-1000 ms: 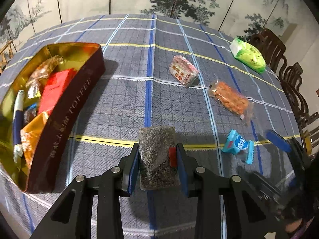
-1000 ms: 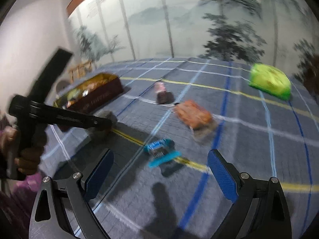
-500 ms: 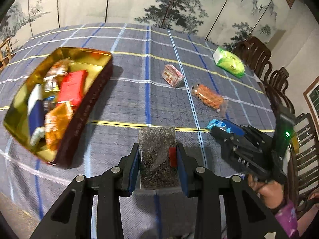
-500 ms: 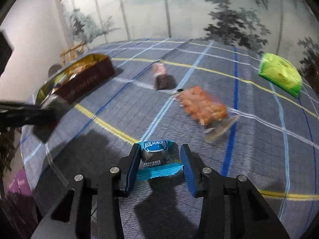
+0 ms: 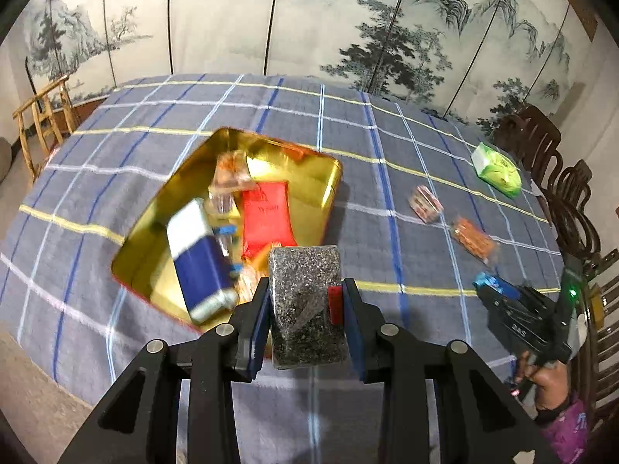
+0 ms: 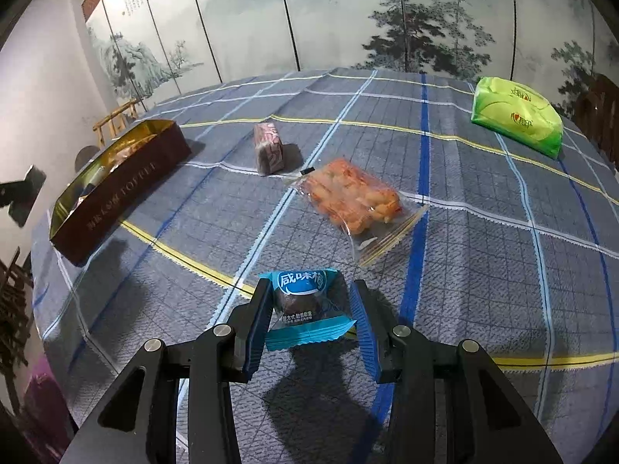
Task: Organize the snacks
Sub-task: 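Carry the dark packet into the tin and open the left tool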
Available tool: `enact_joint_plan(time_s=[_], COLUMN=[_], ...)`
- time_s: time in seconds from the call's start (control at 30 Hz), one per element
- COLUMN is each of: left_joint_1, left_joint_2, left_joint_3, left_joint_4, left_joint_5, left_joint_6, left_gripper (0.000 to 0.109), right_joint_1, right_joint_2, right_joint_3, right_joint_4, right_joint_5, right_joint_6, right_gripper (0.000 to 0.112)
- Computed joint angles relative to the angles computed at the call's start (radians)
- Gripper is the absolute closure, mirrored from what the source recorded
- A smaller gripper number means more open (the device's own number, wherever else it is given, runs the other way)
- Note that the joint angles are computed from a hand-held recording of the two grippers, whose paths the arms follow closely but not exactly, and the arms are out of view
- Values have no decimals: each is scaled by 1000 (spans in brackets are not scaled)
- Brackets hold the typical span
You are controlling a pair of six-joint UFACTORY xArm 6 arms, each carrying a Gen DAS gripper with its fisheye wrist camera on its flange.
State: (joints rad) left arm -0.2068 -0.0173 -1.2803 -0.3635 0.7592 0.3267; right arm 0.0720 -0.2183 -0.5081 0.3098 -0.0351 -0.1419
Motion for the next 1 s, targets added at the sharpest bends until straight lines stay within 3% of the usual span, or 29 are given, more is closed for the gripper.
enact_joint_plan(time_s=[0.23, 0.4, 0.67, 1.0], left_joint_1=[-4, -14, -28, -27], left_joint_2=[168, 314, 504, 665], left_joint_3=[-186, -361, -586, -790], left_joint_4=[12, 28, 131, 164], left_joint_5=[14, 44, 81, 144], left_joint_6=[-5, -25, -95, -152], left_gripper=[78, 78, 77, 77], right_joint_1=[-33, -40, -36, -30], right_joint_2=[-1, -2, -2, -3], right_joint_3=[9, 11, 10, 11], right_joint_4=[-202, -247, -222, -190], right_joint_5=[-3, -2, -2, -3], right_joint_6=[171, 210, 188, 164], right_gripper=[70, 70, 70, 70])
